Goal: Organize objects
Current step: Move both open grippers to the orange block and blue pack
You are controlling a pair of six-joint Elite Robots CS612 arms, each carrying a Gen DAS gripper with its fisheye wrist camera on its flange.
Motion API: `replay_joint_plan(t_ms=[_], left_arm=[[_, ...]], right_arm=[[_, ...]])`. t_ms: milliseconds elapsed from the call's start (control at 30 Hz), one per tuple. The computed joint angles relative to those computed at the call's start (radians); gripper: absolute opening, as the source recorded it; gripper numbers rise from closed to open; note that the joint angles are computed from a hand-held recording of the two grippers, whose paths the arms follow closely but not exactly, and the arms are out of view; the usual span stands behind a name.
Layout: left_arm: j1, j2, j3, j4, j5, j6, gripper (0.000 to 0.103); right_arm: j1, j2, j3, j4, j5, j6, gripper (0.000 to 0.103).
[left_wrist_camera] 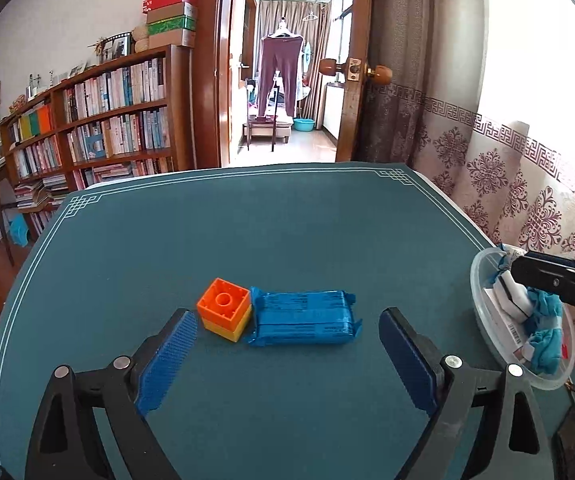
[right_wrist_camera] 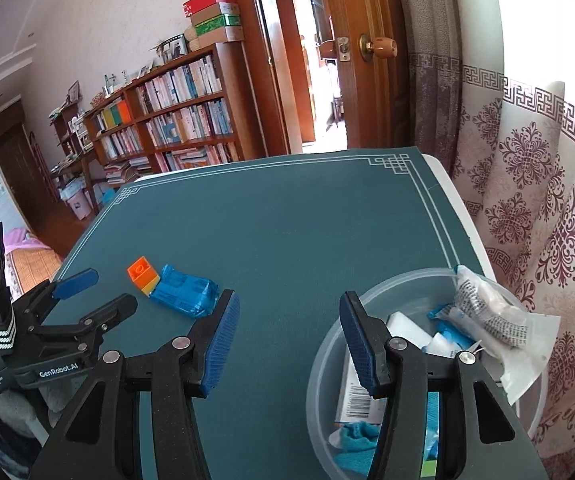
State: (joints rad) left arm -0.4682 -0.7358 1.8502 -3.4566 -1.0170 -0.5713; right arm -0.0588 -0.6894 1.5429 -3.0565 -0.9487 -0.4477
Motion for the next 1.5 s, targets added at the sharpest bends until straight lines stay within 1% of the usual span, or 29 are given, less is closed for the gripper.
replay_joint_plan(t_ms=[100, 233, 300, 333, 467, 567, 667, 733, 767, 900, 933, 967, 1000, 1033, 1133, 1267, 1400, 1500], left_arm=[[0.012, 0.004, 0.007, 0.003, 0.020, -0.030, 0.095], [0.027, 0.015, -0.003, 0.035, 0.043, -0.066, 0.095], [0.037, 0.023, -0.013, 0.051, 0.036, -0.081, 0.095], [0.041, 0.027, -0.018, 0.058, 0.033, -0.087, 0.093], [0.056, 0.042, -0.048, 0.112, 0.013, -0.094, 0.082], [0.063, 0.051, -0.074, 0.170, 0.003, -0.106, 0.081], [0.069, 0.061, -0.088, 0.183, -0.006, -0.103, 0.080], [0.075, 0.066, -0.093, 0.180, -0.022, -0.101, 0.076], [0.078, 0.069, -0.094, 0.174, -0.032, -0.099, 0.071], [0.090, 0.075, -0.086, 0.121, -0.084, -0.099, 0.066], [0.093, 0.076, -0.083, 0.105, -0.100, -0.095, 0.060], [0.096, 0.076, -0.082, 0.100, -0.111, -0.094, 0.050], [0.100, 0.076, -0.080, 0.097, -0.130, -0.095, 0.044], [0.105, 0.076, -0.080, 0.095, -0.153, -0.098, 0.035], [0.108, 0.075, -0.067, 0.050, -0.168, -0.106, 0.034], [0.103, 0.071, -0.054, 0.020, -0.142, -0.099, 0.034], [0.109, 0.068, -0.044, -0.006, -0.136, -0.133, 0.034], [0.115, 0.066, -0.036, -0.011, -0.121, -0.163, 0.034]], right_arm=[[0.014, 0.007, -0.004, 0.030, -0.010, -0.011, 0.054], [0.030, 0.011, -0.005, 0.056, -0.020, -0.036, 0.054], [0.037, 0.013, -0.007, 0.069, -0.022, -0.045, 0.054], [0.040, 0.015, -0.009, 0.075, -0.024, -0.051, 0.054], [0.053, 0.022, -0.014, 0.102, -0.033, -0.069, 0.054], [0.061, 0.030, -0.023, 0.127, -0.039, -0.071, 0.054], [0.068, 0.040, -0.033, 0.148, -0.045, -0.074, 0.054], [0.074, 0.045, -0.041, 0.165, -0.049, -0.073, 0.054], [0.077, 0.048, -0.045, 0.172, -0.050, -0.074, 0.054], [0.091, 0.057, -0.055, 0.179, -0.050, -0.076, 0.054], [0.094, 0.061, -0.062, 0.184, -0.049, -0.075, 0.054], [0.097, 0.064, -0.068, 0.189, -0.047, -0.073, 0.054], [0.102, 0.068, -0.072, 0.192, -0.047, -0.072, 0.054], [0.105, 0.070, -0.076, 0.191, -0.046, -0.071, 0.054], [0.112, 0.081, -0.096, 0.193, -0.040, -0.072, 0.054], [0.124, 0.097, -0.125, 0.185, -0.037, -0.068, 0.054], [0.141, 0.118, -0.162, 0.187, -0.036, -0.069, 0.054], [0.154, 0.136, -0.204, 0.225, -0.036, -0.069, 0.054]])
